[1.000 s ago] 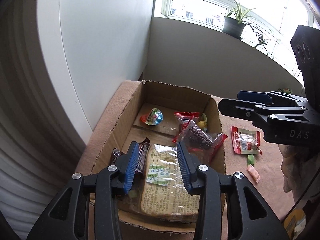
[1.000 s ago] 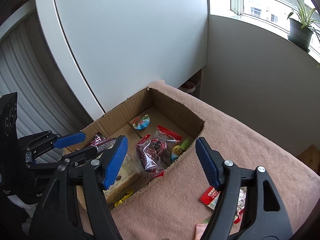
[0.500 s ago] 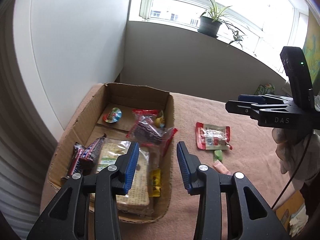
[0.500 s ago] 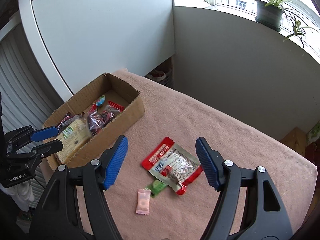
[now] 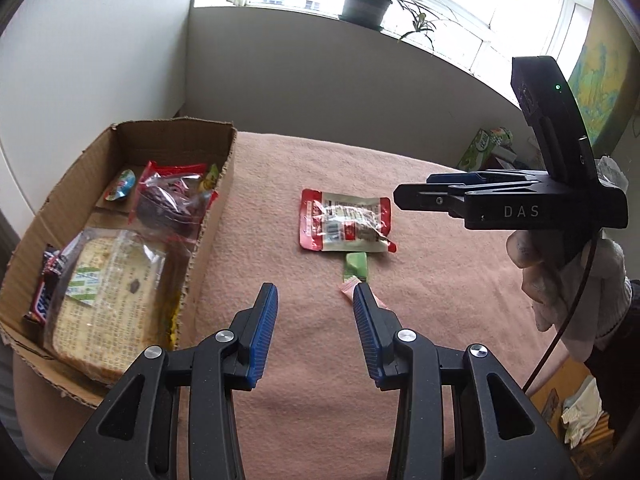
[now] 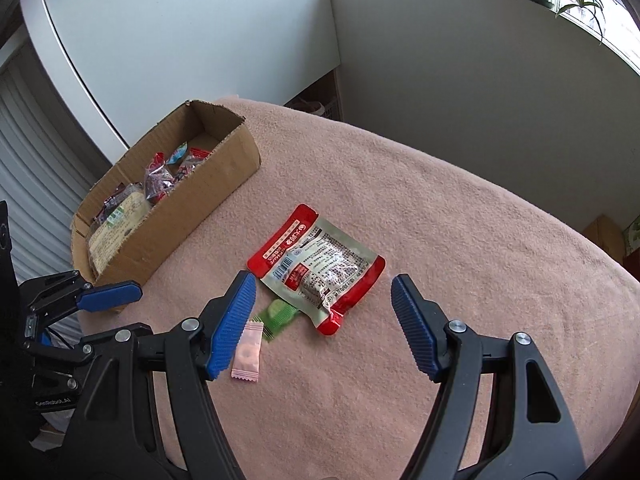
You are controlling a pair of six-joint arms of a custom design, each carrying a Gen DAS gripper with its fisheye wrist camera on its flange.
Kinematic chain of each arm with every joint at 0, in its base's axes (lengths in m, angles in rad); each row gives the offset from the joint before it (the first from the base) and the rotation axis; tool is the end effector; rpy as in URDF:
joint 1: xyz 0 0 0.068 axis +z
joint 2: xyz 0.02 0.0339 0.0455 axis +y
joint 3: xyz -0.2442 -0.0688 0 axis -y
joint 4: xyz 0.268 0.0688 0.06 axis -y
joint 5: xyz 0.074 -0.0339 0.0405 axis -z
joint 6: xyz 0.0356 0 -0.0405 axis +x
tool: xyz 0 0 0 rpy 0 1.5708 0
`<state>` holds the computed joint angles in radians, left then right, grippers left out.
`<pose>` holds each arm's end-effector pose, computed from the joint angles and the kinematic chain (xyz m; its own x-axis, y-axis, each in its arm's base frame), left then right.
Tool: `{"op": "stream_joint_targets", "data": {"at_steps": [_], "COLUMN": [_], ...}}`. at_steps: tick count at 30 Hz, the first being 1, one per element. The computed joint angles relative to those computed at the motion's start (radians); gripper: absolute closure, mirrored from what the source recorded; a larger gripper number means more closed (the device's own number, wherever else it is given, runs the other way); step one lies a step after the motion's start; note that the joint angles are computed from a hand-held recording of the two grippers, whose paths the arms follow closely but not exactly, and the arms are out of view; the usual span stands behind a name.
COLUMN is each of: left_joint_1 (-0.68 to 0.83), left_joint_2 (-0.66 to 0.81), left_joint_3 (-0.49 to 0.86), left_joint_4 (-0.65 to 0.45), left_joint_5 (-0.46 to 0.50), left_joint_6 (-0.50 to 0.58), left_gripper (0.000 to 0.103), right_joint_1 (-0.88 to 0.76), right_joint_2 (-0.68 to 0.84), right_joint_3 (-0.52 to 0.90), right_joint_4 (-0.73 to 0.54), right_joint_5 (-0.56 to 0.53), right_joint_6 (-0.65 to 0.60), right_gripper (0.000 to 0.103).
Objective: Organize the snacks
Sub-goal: 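Grasp the pink wrapped candy with the left gripper while the right gripper grasps the jerky pouch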
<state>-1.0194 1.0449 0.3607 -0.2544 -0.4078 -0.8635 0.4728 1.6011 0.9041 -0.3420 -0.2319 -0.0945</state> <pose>0.1200 -0.1681 0.1157 -0.7757 -0.0708 -0.6272 0.1071 0.9645 -0.2413 0.2870 0.1560 0.1379 -0.7123 -0.4675 -0.5235 -0.6169 0.7727 0.1494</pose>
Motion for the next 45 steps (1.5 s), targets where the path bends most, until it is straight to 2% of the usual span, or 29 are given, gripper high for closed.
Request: {"op": "stream_joint_targets", "data": {"at_steps": [7,8,9,12,18,22,24,29,31,36,37,39,40,45], "left_joint_1": [-0.004,-0.002,-0.001,-0.008,-0.034,-0.048,-0.046,-0.028,-0.021,0.043,0.062,0.097,0.117,0.153], "left_joint_2": [0.147,0.162,0.176,0.186,0.096,0.04,0.034,0.088,0.128,0.257,0.277,0.311,0.326,0.425], "left_joint_3": [0.039,0.045,0.05,0.051,0.002,-0.023,-0.028,-0.019,-0.009,0.023,0.028,0.034,0.034,0.086], "left_joint_4": [0.097,0.106,0.112,0.119,0.076,0.038,0.035,0.085,0.117,0.23,0.251,0.294,0.317,0.365], "left_joint_5": [0.036,0.042,0.045,0.047,0.024,0.019,0.022,0.055,0.072,0.142,0.16,0.2,0.222,0.255], "left_joint_6": [-0.006,-0.006,-0.007,-0.015,-0.075,-0.098,-0.097,-0.076,-0.065,-0.02,-0.013,-0.007,-0.001,0.018], "left_gripper": [0.065,0.065,0.065,0.065,0.065,0.065,0.065,0.065,0.065,0.065,0.065,0.065,0.065,0.065], "right_joint_1": [-0.006,-0.002,0.003,0.04,0.108,0.142,0.144,0.103,0.094,0.074,0.067,0.041,0.032,-0.016], "right_joint_2": [0.121,0.141,0.167,0.23,0.361,0.414,0.417,0.425,0.405,0.388,0.398,0.416,0.427,0.497], "right_joint_3": [0.105,0.123,0.149,0.205,0.297,0.326,0.327,0.347,0.335,0.339,0.352,0.379,0.391,0.46], "right_joint_4": [0.001,-0.007,-0.024,-0.056,-0.14,-0.15,-0.126,-0.119,-0.107,-0.089,-0.092,-0.097,-0.093,-0.163], "right_joint_5": [-0.05,-0.072,-0.103,-0.167,-0.262,-0.211,-0.182,-0.179,-0.178,-0.084,-0.07,-0.056,-0.05,-0.105], "right_joint_6": [0.021,0.026,0.027,0.023,-0.011,-0.016,-0.005,0.034,0.026,0.015,0.012,0.001,0.002,-0.041], "right_gripper": [0.03,0.032,0.04,0.053,0.056,0.056,0.06,0.064,0.064,0.064,0.062,0.046,0.043,0.042]}}
